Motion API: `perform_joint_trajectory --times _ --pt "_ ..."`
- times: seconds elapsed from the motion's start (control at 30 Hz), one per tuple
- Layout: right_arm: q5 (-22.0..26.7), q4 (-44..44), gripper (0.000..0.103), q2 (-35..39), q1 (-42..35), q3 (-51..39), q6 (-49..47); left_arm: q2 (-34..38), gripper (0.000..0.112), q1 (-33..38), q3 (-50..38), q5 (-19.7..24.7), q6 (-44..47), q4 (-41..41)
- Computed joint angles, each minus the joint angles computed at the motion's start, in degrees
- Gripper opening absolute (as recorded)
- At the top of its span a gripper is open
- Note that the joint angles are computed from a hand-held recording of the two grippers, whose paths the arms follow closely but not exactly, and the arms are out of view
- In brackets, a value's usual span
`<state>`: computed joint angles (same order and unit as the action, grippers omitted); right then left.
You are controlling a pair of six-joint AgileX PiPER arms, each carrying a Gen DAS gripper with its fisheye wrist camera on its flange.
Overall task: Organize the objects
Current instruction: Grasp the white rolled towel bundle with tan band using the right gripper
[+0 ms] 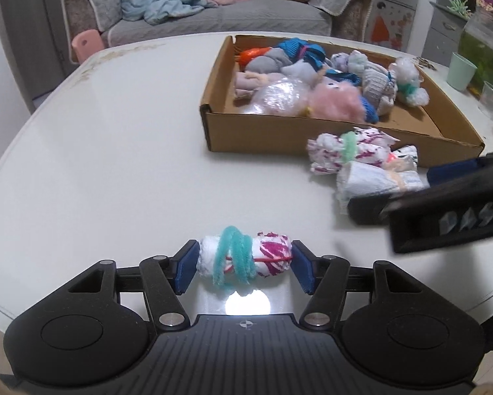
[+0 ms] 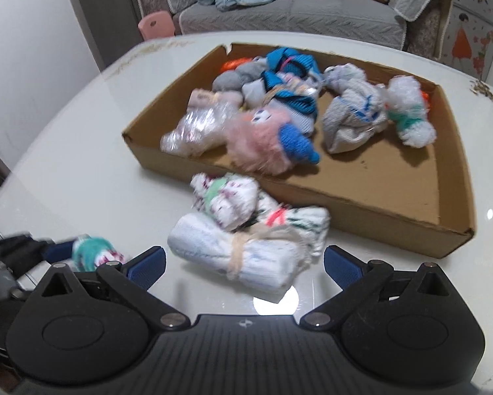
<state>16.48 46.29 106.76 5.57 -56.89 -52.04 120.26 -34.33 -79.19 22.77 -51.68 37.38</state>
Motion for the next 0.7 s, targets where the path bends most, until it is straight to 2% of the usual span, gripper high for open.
perform_joint_trajectory --times 0.07,0.17,0.2,0.33,0.4,0.47,0.53,0.57,0.6,0.7 --pt "-2.74 2.15 0.100 0.06 1.04 1.44 -3.09 -0.12 0.068 0.17 0.19 -0.28 0.00 -0.12" --pt "-3.00 4.72 0.075 -0.92 -0.17 2.64 -7.63 0.16 0.072 0.17 -0.29 0.02 -0.11 -0.30" --pt "-2.14 5.82 0.071 -1.36 -1.25 2.82 -9.71 0.35 0.073 0.12 -0.56 0.16 -0.23 -0.21" --pt "-0.91 4.28 0.066 -4.15 -5.31 5.54 -12.00 0.84 0.077 -0.08 -1.22 0.62 -1.05 0.17" --pt "-0.38 7.10 0.076 -5.46 -7.97 7.56 -17.16 1.14 0.080 -0.11 -1.59 0.75 -1.43 0.34" --pt "0.04 9.01 0.078 -4.87 -8.79 7.74 -19.58 1.34 0.083 -0.20 -1.88 1.03 -1.58 0.29" --pt "1.63 17.75 0.086 -5.48 -9.79 8.85 -27.61 1.22 0.084 -0.14 -1.95 1.25 -0.52 -1.01" --pt "2.24 21.89 0.099 -5.76 -9.81 9.24 -30.87 1.09 0.084 -0.19 -1.82 1.35 -0.50 -0.96" --pt "2.39 25.87 0.102 -6.12 -9.37 9.56 -32.72 0.99 0.084 -0.25 -1.75 1.53 -0.30 -0.92" --pt "1.41 27.11 0.102 -4.51 -6.45 7.26 -26.39 0.55 0.085 -0.29 -1.16 1.85 -0.16 -0.28"
